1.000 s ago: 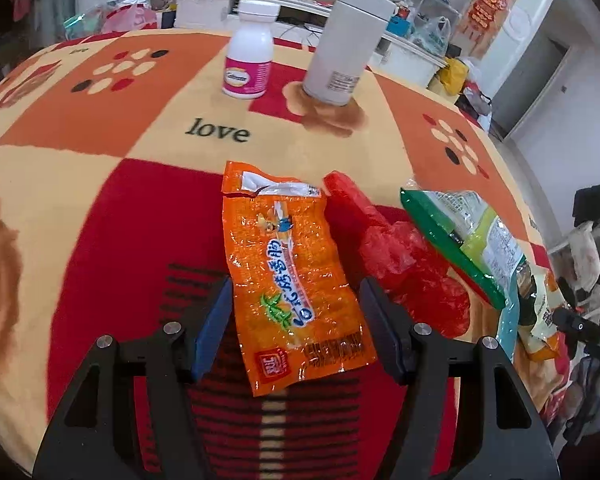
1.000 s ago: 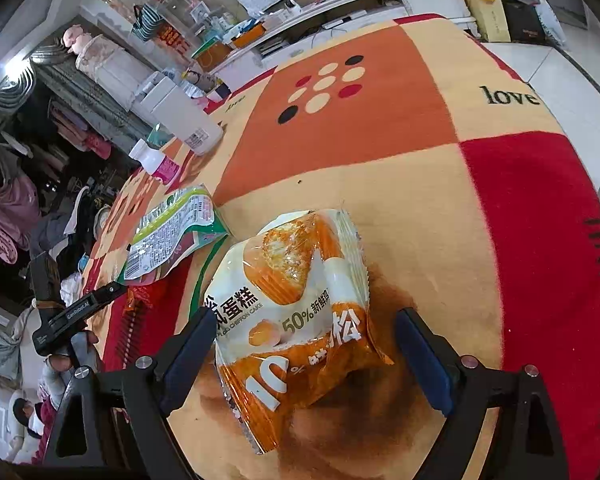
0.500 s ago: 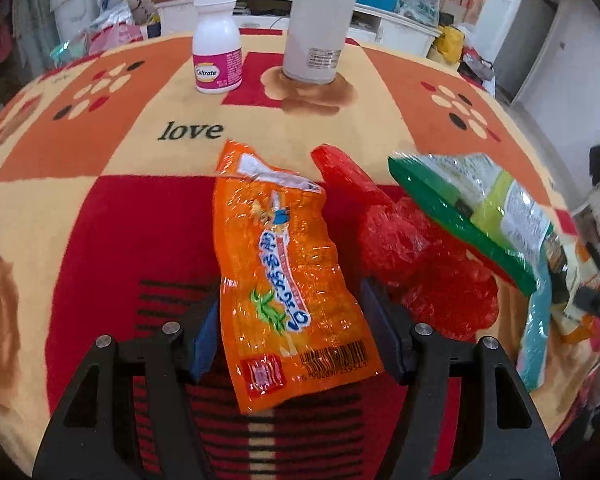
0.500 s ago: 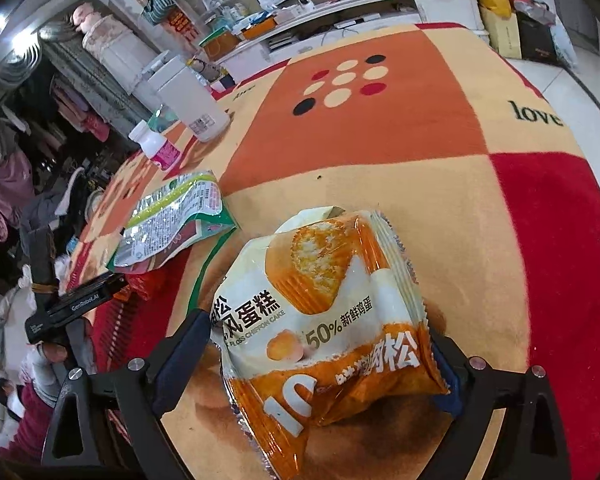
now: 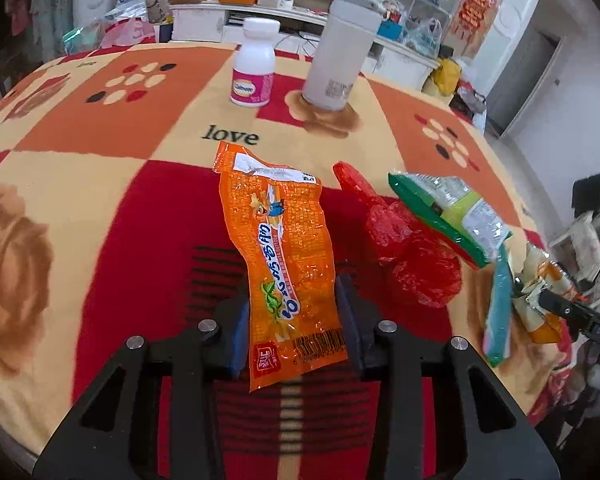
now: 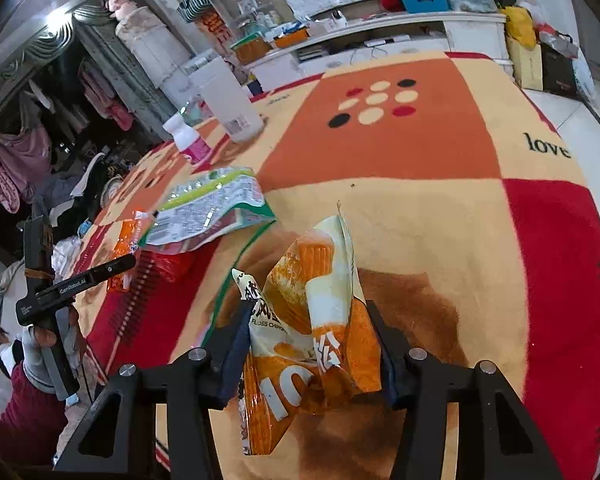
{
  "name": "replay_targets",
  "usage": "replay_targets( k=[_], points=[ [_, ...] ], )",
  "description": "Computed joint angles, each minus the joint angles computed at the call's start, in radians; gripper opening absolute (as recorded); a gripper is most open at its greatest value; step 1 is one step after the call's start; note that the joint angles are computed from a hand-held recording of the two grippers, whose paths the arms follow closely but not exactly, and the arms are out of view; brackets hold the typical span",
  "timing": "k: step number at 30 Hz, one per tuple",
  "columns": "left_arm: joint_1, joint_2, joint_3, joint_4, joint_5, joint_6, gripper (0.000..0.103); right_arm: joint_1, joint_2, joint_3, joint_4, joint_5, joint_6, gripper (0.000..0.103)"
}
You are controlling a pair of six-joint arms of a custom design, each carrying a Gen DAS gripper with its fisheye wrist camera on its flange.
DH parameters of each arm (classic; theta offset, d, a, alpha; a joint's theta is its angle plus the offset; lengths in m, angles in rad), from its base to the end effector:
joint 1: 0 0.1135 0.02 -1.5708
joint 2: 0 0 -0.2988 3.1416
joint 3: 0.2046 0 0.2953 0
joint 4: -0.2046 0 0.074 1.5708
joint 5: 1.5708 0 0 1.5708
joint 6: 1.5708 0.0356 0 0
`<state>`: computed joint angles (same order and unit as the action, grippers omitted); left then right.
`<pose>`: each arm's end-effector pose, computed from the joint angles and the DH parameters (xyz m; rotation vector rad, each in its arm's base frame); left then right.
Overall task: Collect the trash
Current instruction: 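Lift the orange packet and cake bag and carry them toward the black bin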
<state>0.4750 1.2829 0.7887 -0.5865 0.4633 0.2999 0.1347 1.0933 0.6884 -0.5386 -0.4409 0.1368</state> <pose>0.2456 0.1084 0.2223 -0.0718 2.5063 -0.3102 0.2302 0.0465 0.2341 -0.1792 2.5014 0.6651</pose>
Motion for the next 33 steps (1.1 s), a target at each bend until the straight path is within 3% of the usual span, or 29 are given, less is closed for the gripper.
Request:
replay_targets(
  k=[9,17,26,33],
  points=[
    [-0.004,-0.157,0.005,-0.114,0.079,0.012,0.037,-0.041,-0.091,0.010,-0.052,-0.036,-0.003,0.051],
    [-0.171,-0.262,0.007,-0.142,0.075,-0.075,0.037,-0.137,-0.150,0.029,-0.117,-0.086,-0.045,0.051],
    [-0.510,-0.275,0.006,-0.061,-0.042,-0.269,0.037,-0.328,-0.175,0.051,-0.204,-0.157,-0.151,0.051],
    [-0.791,-0.191,0.028,0.040,-0.180,-0.391,0.037,-0.522,-0.163,0.069,-0.289,-0.219,-0.285,0.051]
  ],
)
